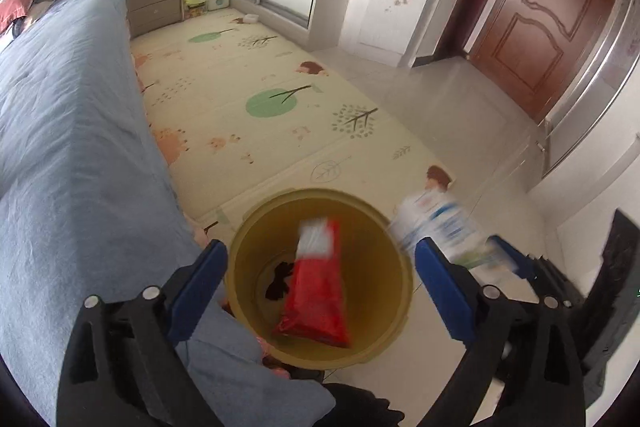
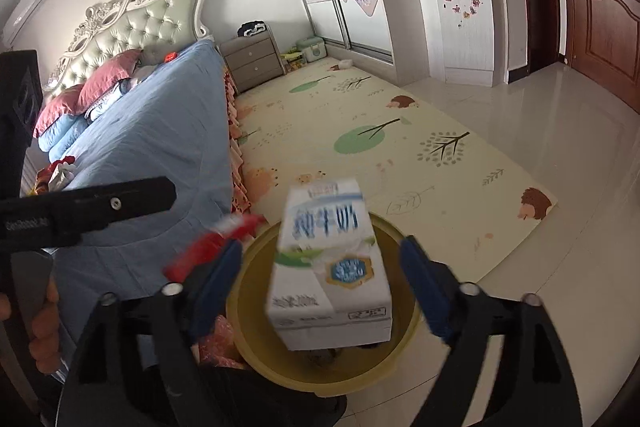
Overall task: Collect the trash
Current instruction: 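Open both tools over the yellow bin to drop the packet and carton, then bring both open tools back over the bed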
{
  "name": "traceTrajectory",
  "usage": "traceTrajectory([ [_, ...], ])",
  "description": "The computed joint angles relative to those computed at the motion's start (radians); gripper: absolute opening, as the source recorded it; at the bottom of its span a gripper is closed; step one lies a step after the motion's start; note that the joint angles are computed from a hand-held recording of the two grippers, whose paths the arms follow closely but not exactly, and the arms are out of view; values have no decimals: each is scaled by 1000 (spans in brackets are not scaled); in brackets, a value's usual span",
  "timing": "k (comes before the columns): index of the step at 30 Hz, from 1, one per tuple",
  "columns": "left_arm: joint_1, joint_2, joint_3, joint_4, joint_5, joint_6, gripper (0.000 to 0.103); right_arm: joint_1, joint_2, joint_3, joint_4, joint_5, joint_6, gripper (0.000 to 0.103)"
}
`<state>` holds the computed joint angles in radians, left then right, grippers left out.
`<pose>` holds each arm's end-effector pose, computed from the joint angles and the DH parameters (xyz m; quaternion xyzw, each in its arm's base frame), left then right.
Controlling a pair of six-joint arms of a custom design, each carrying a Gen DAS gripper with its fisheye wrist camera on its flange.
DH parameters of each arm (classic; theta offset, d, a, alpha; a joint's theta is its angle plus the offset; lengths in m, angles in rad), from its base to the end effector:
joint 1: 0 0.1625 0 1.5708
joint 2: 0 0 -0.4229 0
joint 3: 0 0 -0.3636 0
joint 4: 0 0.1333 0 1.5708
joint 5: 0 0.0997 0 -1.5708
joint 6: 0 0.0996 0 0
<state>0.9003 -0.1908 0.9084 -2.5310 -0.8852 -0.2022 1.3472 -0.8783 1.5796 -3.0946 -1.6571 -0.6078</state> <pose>-0.3460 -0.7523 -0.0473 0.1773 0.9188 -0.2443 0.2542 -0.0310 -0.6989 0.2589 0.1579 -0.9022 0.3494 0.1975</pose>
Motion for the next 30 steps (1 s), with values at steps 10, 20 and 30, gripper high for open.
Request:
traceTrajectory([
  [10,-23,-37,103,-162,61,57,99,-3,-35,64,-104,51,-39,84],
  [20,-56,-106,255,-431,161,170,99,34,-44,137,-291,136,-106,95],
  [30,-111,-181,487,-1010,387,497,99,112,-23,175,-425,186,-128,95],
])
